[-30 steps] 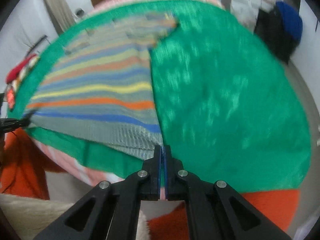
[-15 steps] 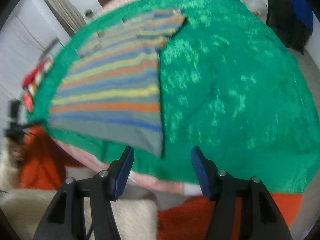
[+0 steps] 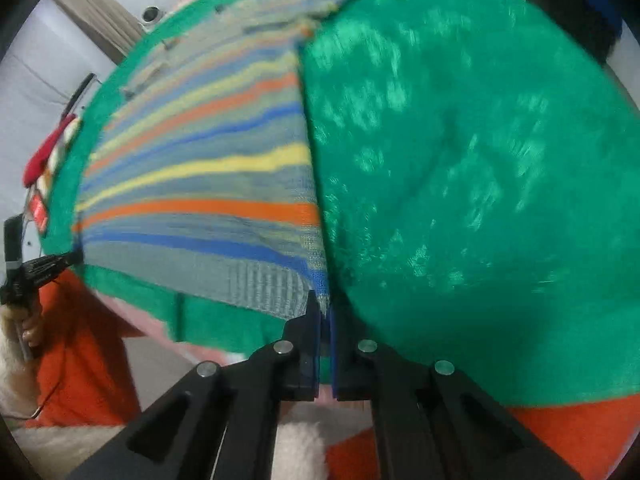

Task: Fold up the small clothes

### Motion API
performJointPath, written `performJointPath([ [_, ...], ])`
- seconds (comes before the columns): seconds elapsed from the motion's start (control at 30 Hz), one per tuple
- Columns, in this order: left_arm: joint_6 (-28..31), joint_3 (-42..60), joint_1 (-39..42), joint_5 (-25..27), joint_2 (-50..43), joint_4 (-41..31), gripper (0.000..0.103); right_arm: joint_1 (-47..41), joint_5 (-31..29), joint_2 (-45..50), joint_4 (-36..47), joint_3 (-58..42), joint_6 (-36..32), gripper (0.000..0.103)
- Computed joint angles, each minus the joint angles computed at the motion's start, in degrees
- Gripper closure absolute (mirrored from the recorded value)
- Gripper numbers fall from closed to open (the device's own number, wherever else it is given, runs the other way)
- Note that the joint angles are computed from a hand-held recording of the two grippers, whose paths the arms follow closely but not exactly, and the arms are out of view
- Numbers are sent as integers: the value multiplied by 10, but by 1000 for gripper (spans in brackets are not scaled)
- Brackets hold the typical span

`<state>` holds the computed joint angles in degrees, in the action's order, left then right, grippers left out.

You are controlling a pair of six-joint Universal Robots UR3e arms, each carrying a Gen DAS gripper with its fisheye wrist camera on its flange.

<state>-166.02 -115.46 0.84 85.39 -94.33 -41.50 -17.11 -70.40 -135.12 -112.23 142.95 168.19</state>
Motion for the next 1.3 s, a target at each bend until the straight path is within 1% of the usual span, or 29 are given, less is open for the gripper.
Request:
performJointPath([
  [0.07,-6,2,11,-14,10,-16,97,-12,15,14,-15,3,15,100],
  [0.1,0,-7,27,-33,30,-27,92,-10,16,15,-15,-1,16,98],
  [0.13,7,-17,47,-51,56,-38,86,-22,26,-8,11,-5,1,94],
  [0.17,14,-24,67,-66,86,-46,81,-39,36,-38,48,-10,-18,84],
  [0.2,20,-27,85,-74,108,-43,65,-62,44,-73,96,-20,-43,69],
  [0.23,19,-26,96,-79,119,-32,44,-81,46,-112,136,-30,-58,60],
  [0.27,14,-22,112,-86,126,-11,33,-95,41,-155,160,-40,-62,46],
  [0.3,-2,-12,130,-98,120,31,17,-103,36,-187,171,-48,-62,38],
  [0.33,-12,-7,139,-105,105,64,7,-105,28,-212,161,-51,-52,36],
  [0.37,-26,11,145,-112,78,97,5,-84,12,-213,121,-47,-25,36],
  [0.4,-40,41,142,-112,34,129,5,-38,-19,-190,47,-38,21,36],
  [0.43,-54,82,128,-98,-20,153,5,21,-61,-143,-51,-27,74,36],
  [0.47,-60,130,117,-85,-70,159,5,74,-103,-98,-130,-21,121,36],
  [0.5,-65,189,101,-71,-129,164,5,108,-124,-66,-187,-17,159,36],
  [0.57,-58,286,80,-45,-217,162,5,161,-149,1,-280,-16,221,36],
  [0.6,-46,346,70,-28,-274,164,5,202,-174,47,-330,-20,260,36],
  [0.67,-27,461,57,13,-349,86,4,257,-198,123,-397,-34,302,36],
  [0.7,-10,493,54,29,-389,84,0,278,-209,151,-415,-41,313,36],
  [0.73,-9,501,52,34,-406,91,0,302,-223,179,-428,-52,317,36],
  [0.8,-7,451,84,-41,-399,156,0,343,-251,226,-439,-74,317,36],
  [0.83,-9,429,97,-62,-387,166,0,358,-264,239,-440,-80,319,36],
  [0.87,-10,418,103,-71,-381,172,0,365,-271,242,-442,-77,318,36],
  [0.9,-9,408,103,-72,-378,182,0,370,-277,251,-445,-79,320,36],
  [1.03,-4,408,84,-34,-383,194,0,369,-287,262,-431,-91,330,36],
  [1.17,-5,410,91,-46,-380,186,0,375,-314,275,-425,-108,337,36],
  [1.2,-4,409,90,-43,-379,184,0,376,-317,281,-421,-112,339,36],
  [1.27,-6,441,87,-41,-395,170,0,376,-317,298,-409,-125,349,36],
  [1.3,-6,438,88,-42,-393,171,0,376,-315,306,-405,-130,355,36],
])
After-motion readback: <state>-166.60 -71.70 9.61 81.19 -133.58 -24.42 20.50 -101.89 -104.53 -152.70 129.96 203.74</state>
